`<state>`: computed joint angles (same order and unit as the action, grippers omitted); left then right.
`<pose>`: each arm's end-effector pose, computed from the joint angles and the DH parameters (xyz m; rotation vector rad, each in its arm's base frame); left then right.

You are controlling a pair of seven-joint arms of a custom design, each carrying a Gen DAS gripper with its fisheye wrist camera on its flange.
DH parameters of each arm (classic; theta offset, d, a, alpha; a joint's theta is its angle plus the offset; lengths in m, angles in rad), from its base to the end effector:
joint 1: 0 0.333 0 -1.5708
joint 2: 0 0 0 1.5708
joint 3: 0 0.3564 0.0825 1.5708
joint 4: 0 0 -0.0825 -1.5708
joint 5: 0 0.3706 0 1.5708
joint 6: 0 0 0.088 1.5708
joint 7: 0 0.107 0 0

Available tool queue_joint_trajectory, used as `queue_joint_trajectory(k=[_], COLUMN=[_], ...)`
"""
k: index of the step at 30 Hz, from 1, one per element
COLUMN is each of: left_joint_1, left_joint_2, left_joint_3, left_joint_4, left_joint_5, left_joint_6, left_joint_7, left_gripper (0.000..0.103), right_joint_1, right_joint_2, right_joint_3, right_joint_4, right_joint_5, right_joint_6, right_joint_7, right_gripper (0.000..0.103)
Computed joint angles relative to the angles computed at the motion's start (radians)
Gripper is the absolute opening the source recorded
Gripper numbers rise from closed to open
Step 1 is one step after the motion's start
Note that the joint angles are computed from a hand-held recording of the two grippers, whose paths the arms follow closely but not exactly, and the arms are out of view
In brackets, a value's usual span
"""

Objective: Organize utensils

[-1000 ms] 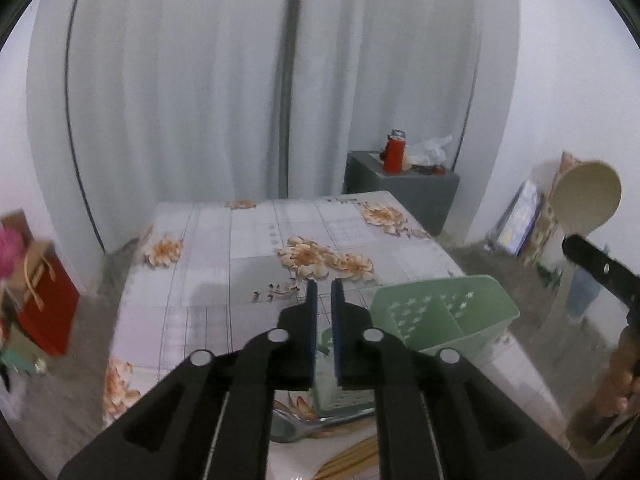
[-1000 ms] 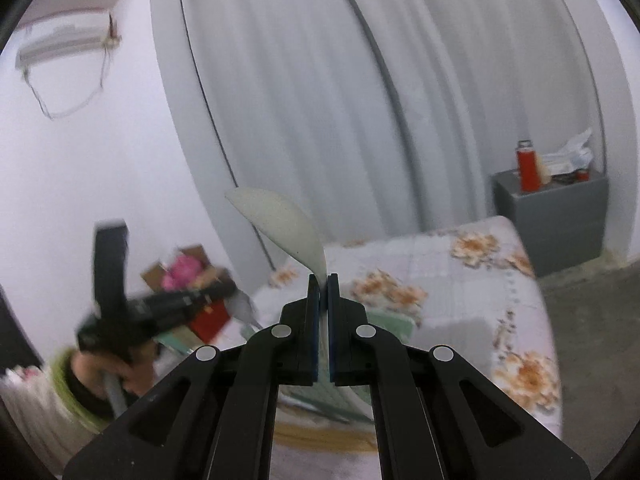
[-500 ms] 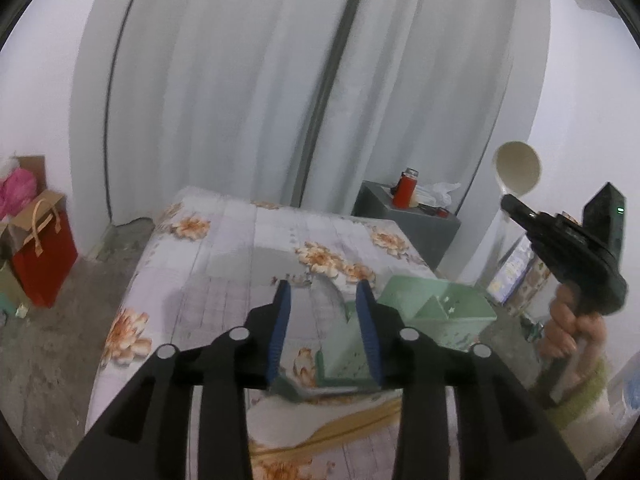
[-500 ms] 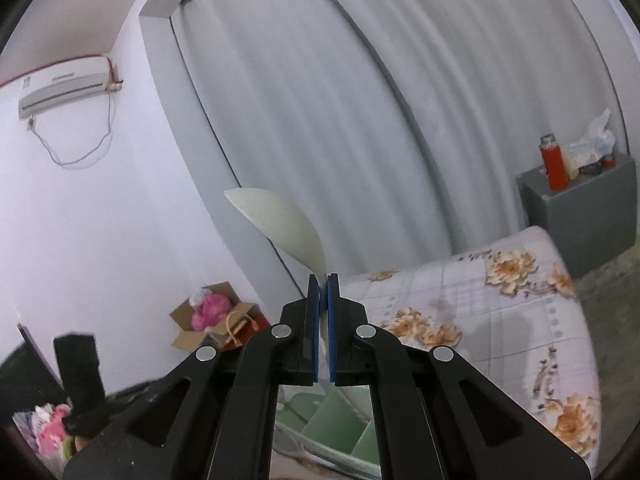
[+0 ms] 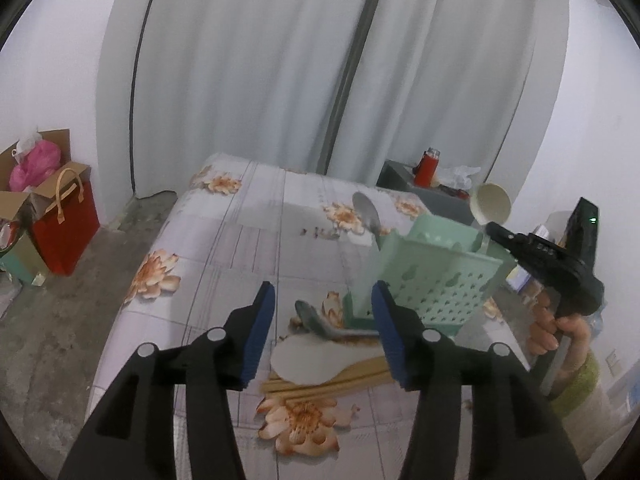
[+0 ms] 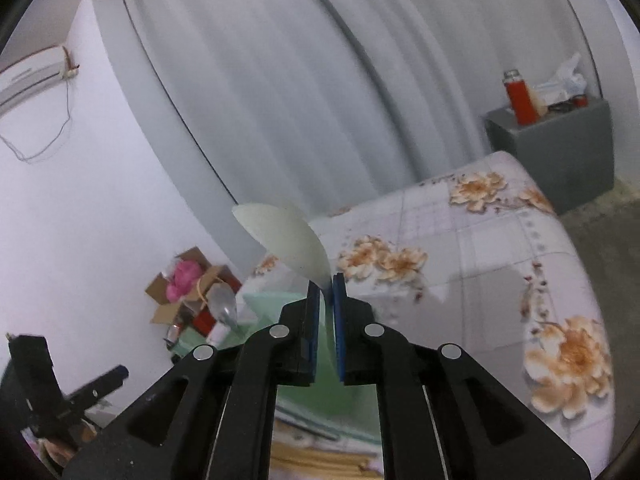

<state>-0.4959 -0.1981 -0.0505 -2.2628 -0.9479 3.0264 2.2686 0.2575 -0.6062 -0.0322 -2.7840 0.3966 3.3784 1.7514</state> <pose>0.4574 -0.2091 0.5795 -1.4355 2.0645 -1.3237 0.3446 0.0328 0.5646 -1.0995 1.6756 -0.5734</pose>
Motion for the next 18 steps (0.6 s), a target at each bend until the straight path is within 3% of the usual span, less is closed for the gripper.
queue_joint_trajectory(k=[1, 3, 6, 10, 15, 18], left_joint_1=[0.002, -0.003, -0.008, -0.007, -0.016, -0.023], left_joint_2=[0.0, -0.005, -0.008, -0.016, -0.03, -0.036], left_joint_3=[-0.003, -0.002, 0.002, 0.002, 0.015, 0.028], left_joint_4=[-0.003, -0.015, -0.026, -0.041, -0.068, -0.079], left_joint_5=[0.005, -0.001, -0.011, 0.003, 0.035, 0.045], left_joint_6=[0.003, 0.007, 0.009, 0.009, 0.012, 0.015], left_joint_7=[-0.005, -0.004, -0.011, -0.031, -0.059, -0.071], left_gripper=[0.051, 0.053, 0.059, 0.061, 0.063, 0.063], right_joint_1=[-0.082, -0.186, -0.323, -0.384, -0.387, -0.365], right_joint_2=[-0.025, -0.062, -0.135, -0.221, -0.292, -0.311], right_joint_3=[0.079, 0.178, 0.295, 0.34, 0.34, 0.341], right_joint_4=[-0.005, -0.014, -0.024, -0.054, -0.079, -0.081], right_joint_5=[0.009, 0.011, -0.011, -0.058, -0.103, -0.132], right_joint_6=[-0.034, -0.077, -0.162, -0.232, -0.305, -0.337], right_joint_7=[0.0, 0.009, 0.042, 0.102, 0.181, 0.22], right_gripper=[0.014, 0.018, 0.022, 0.023, 0.023, 0.03])
